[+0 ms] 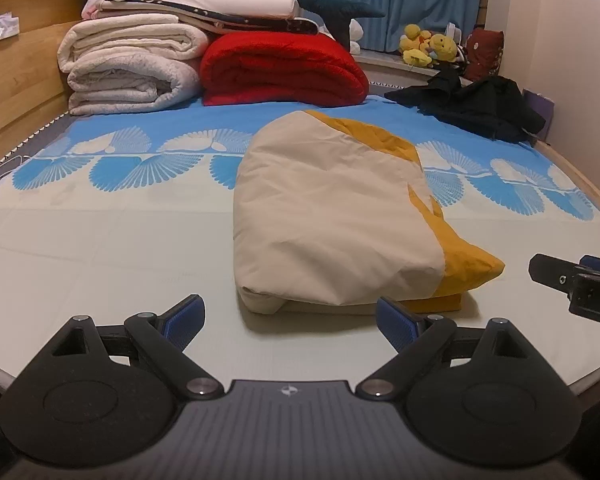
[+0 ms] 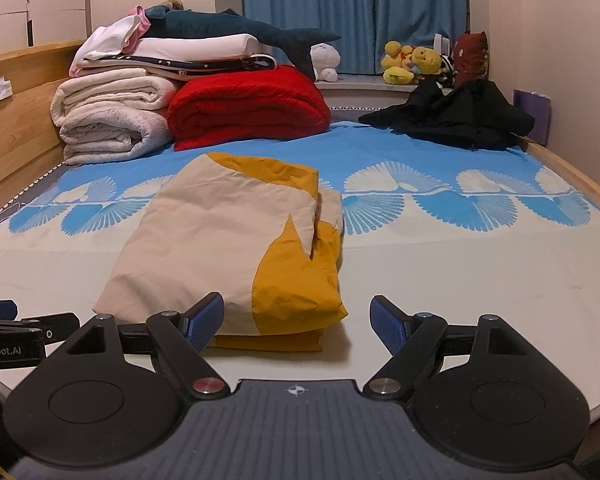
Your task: Fold large clothes
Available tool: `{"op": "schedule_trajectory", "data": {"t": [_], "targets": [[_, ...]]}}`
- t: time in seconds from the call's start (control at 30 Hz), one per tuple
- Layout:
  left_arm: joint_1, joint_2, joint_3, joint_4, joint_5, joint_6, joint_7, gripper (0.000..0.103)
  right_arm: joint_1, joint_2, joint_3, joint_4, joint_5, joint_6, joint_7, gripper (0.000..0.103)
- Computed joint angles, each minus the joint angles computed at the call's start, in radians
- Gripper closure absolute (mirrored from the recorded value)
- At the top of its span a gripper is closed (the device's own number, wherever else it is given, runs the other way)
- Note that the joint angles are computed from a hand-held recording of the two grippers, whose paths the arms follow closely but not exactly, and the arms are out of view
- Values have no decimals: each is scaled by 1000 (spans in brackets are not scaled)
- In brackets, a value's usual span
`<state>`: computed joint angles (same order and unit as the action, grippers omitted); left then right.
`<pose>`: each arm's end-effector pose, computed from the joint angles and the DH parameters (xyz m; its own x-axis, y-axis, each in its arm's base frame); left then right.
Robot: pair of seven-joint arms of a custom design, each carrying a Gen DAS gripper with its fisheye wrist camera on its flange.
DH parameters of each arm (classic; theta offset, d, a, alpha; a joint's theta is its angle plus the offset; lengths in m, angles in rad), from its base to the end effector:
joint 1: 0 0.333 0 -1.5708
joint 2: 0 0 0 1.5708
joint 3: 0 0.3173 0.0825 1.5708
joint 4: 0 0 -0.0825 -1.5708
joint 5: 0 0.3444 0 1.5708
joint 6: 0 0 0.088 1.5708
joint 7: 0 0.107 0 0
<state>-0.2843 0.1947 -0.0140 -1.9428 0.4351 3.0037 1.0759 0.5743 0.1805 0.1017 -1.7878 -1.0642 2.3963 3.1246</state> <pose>0.5763 -0.2085 0.5052 -0.2113 -0.9773 0.0146 -0.6251 0.1236 -0.7707 0.4856 0.3751 0.5164 -0.1860 -0.9804 -0.0651 -0.5792 0.1629 -0.7988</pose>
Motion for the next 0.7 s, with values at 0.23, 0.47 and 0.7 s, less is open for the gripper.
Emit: {"op": "schedule_trajectory", "data": {"t": [0.23,0.47,0.7], "targets": [[2,-1,-3,-4,-10,7,9,8,0,1,0,-1,-2,6,-14,22],[2,0,-2,-4,-21,12,23,8,3,4,1,3,-2,5,-20,22],[3,0,-6,-2,-39,10,41,8,5,7,-1,4,-2,9,-25,22]]}}
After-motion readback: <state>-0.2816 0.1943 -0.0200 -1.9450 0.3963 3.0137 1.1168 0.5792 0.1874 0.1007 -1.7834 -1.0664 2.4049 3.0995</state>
